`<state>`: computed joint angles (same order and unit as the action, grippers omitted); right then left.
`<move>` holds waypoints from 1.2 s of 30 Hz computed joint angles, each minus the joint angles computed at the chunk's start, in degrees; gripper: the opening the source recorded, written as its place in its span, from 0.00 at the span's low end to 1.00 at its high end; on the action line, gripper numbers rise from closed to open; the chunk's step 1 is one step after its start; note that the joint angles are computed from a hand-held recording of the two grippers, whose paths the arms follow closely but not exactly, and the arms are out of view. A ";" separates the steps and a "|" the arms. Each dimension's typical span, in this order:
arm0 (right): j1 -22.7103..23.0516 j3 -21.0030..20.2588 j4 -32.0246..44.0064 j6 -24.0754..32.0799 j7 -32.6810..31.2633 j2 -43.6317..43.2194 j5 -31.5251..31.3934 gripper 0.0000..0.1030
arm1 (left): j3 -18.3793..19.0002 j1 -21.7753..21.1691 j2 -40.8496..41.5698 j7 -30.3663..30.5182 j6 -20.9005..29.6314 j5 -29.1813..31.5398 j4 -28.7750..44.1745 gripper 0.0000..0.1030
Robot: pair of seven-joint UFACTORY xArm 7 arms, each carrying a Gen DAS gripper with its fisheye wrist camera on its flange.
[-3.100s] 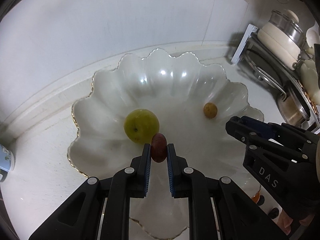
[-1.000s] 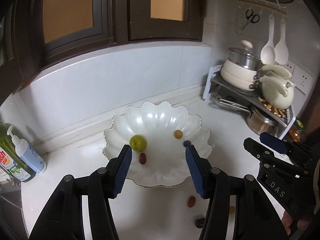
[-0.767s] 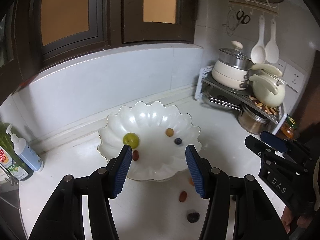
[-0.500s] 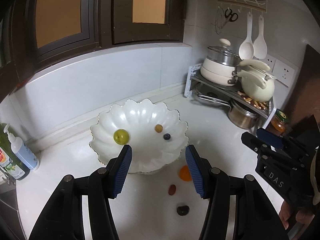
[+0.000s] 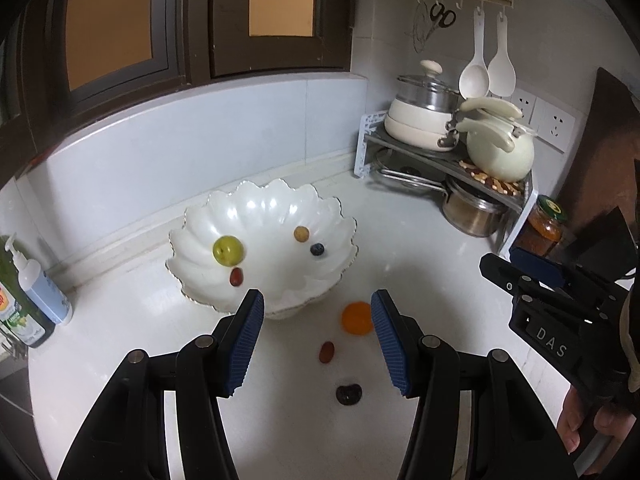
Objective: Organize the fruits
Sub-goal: 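Withdraw both tools from the bowl back toward the remaining fruits, then close the left tool on a heart-shaped dark plum while the right tool closes on a round dark plum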
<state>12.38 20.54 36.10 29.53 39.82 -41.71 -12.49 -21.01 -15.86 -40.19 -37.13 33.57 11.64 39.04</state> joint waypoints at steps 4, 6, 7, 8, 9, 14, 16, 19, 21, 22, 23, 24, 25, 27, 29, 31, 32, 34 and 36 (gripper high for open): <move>0.85 -0.38 -1.39 0.54 -0.11 -1.13 0.54 0.38 | -0.50 -0.95 -0.83 -0.05 0.77 -0.13 -1.11 0.53; 1.29 -0.66 -2.19 0.84 -0.14 -1.68 0.99 0.38 | -0.68 -1.42 -0.96 -0.26 1.25 -0.42 -1.46 0.53; 1.46 -0.71 -2.57 1.10 -0.10 -1.90 1.20 0.38 | -0.75 -1.67 -1.12 -0.44 1.36 -0.58 -1.79 0.53; 1.70 -0.80 -3.05 1.27 0.00 -2.23 1.48 0.38 | -0.86 -1.77 -1.16 -0.66 1.56 -0.65 -1.95 0.53; 1.96 -0.90 -3.54 1.45 0.05 -2.56 1.75 0.38 | -0.94 -2.08 -1.18 -0.85 1.75 -0.86 -2.25 0.53; 2.90 -1.22 -5.40 1.93 0.23 -3.64 2.75 0.38 | -1.94 -2.71 -1.16 -2.09 2.16 -0.54 -3.20 0.53; 3.26 -1.25 -6.07 2.20 0.19 -3.96 3.00 0.38 | -2.38 -3.02 -1.19 -2.65 2.56 -0.33 -3.58 0.53; 4.15 -1.72 -7.07 2.33 -0.19 -4.33 3.69 0.38 | -2.44 -3.66 -0.99 -3.37 2.90 -0.43 -4.03 0.53; 4.81 -2.05 -7.61 2.29 -0.62 -4.39 4.16 0.38 | -2.46 -4.04 -0.65 -3.94 3.06 -0.58 -4.30 0.53; 5.08 -2.15 -7.84 2.34 -0.85 -4.32 4.36 0.38 | -2.45 -4.27 -0.50 -4.12 3.01 -0.61 -4.47 0.53; 5.43 -2.27 -8.10 2.41 -1.08 -4.25 4.63 0.38 | -2.49 -4.32 -0.24 -4.28 3.07 -0.48 -4.44 0.53; 5.76 -2.43 -8.31 2.45 -1.33 -4.13 4.91 0.38 | -2.68 -4.35 -0.07 -4.55 3.17 -0.29 -4.53 0.53; 6.12 -2.63 -8.61 2.44 -1.49 -4.03 5.28 0.38 | -2.79 -4.41 0.01 -4.86 3.12 -0.13 -4.72 0.53; 6.56 -2.90 -8.98 2.41 -1.79 -3.85 5.80 0.38 | -2.83 -4.75 0.28 -5.29 3.24 -0.06 -4.98 0.53; 6.95 -3.01 -9.46 2.42 -2.11 -3.68 6.18 0.38 | -2.71 -5.24 0.80 -5.66 3.18 -0.26 -5.20 0.53; 7.25 -3.10 -9.72 2.40 -2.30 -3.45 6.52 0.38 | -2.55 -5.77 1.29 -6.04 2.90 -0.52 -5.59 0.53; 7.38 -3.22 -10.00 2.30 -2.34 -3.42 6.73 0.38 | -2.49 -5.97 1.48 -6.22 2.83 -0.59 -5.72 0.53; 7.45 -3.29 -10.34 2.32 -2.32 -3.35 6.97 0.38 | -2.49 -6.24 1.84 -6.68 2.54 -0.60 -6.05 0.53; 7.44 -3.28 -10.62 2.45 -2.27 -3.27 7.08 0.38 | -2.60 -6.32 2.24 -7.21 2.35 -0.42 -6.23 0.53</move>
<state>19.82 17.26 25.47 31.98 37.55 -44.98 -5.40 -23.62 -22.18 -37.95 -44.34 35.92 11.22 32.81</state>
